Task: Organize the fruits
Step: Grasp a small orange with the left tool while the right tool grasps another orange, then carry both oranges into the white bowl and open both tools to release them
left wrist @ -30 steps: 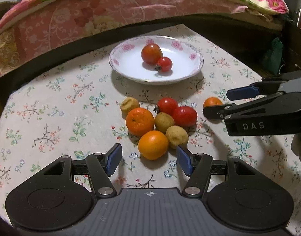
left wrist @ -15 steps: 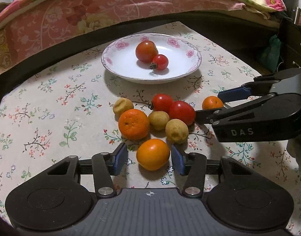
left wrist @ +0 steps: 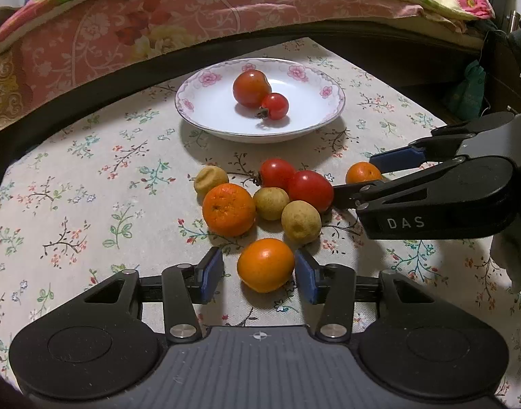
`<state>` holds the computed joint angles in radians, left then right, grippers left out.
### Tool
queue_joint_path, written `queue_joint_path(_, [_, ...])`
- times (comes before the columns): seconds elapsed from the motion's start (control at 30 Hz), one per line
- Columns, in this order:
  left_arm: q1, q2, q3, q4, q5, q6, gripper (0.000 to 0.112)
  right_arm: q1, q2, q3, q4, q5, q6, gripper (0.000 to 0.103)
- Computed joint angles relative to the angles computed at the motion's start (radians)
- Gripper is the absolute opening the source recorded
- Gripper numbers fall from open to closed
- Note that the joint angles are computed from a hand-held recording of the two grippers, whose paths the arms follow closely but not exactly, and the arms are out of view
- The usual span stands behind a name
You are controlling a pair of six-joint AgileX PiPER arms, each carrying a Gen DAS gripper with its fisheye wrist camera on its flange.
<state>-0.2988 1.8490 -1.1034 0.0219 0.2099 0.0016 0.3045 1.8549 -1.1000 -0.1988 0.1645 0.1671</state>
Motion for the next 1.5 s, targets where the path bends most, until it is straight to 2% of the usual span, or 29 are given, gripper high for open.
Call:
queue_joint_path(0.1, [0.002, -0.004, 0.002, -0.019, 0.006, 0.016, 0.054, 0.005, -0.003, -0.001, 0.078, 0.001, -0.081, 0.038])
queue_joint_path(0.23, [0.003, -0.014, 0.006, -0.064, 0.017, 0.064, 0.044, 0.020, -0.006, 0.001, -0.027, 0.003, 0.014, 0.031])
queue_joint_path(0.33, [0.002, -0.017, 0.004, -0.093, 0.027, 0.097, 0.042, 0.007, -0.010, 0.006, 0.147, -0.004, -0.152, 0.031])
queue_joint_path(0.5, [0.007, -0.020, 0.003, -0.136, 0.031, 0.137, 0.042, -0.003, -0.028, 0.025, 0.300, -0.034, -0.299, 0.030])
queue_joint_path(0.67, [0.010, -0.026, 0.005, -0.141, 0.040, 0.135, 0.042, 0.005, -0.033, 0.027, 0.248, -0.030, -0.245, 0.030])
queue_joint_path(0.83, [-0.013, -0.021, 0.011, 0.002, 0.021, -0.005, 0.043, 0.012, -0.029, 0.016, 0.199, 0.020, -0.187, 0.030])
queue_joint_path(1.0, [0.000, -0.021, 0.028, -0.114, -0.013, 0.115, 0.043, 0.032, -0.038, 0.048, 0.010, 0.004, -0.002, 0.031])
queue_joint_path(1.13, [-0.003, -0.028, 0.049, -0.096, -0.041, 0.106, 0.044, 0.040, -0.050, 0.066, -0.080, 0.002, 0.099, 0.031])
queue_joint_path(1.3, [-0.011, -0.027, 0.050, -0.007, -0.047, 0.016, 0.045, 0.046, -0.062, 0.088, -0.142, -0.013, 0.173, 0.031])
queue_joint_path(1.4, [-0.018, -0.025, 0.039, 0.061, -0.030, -0.061, 0.046, 0.042, -0.072, 0.102, -0.085, -0.017, 0.125, 0.031])
queue_joint_path(1.5, [-0.016, -0.024, 0.031, 0.043, -0.014, -0.054, 0.044, 0.036, -0.079, 0.111, -0.008, -0.019, 0.053, 0.030])
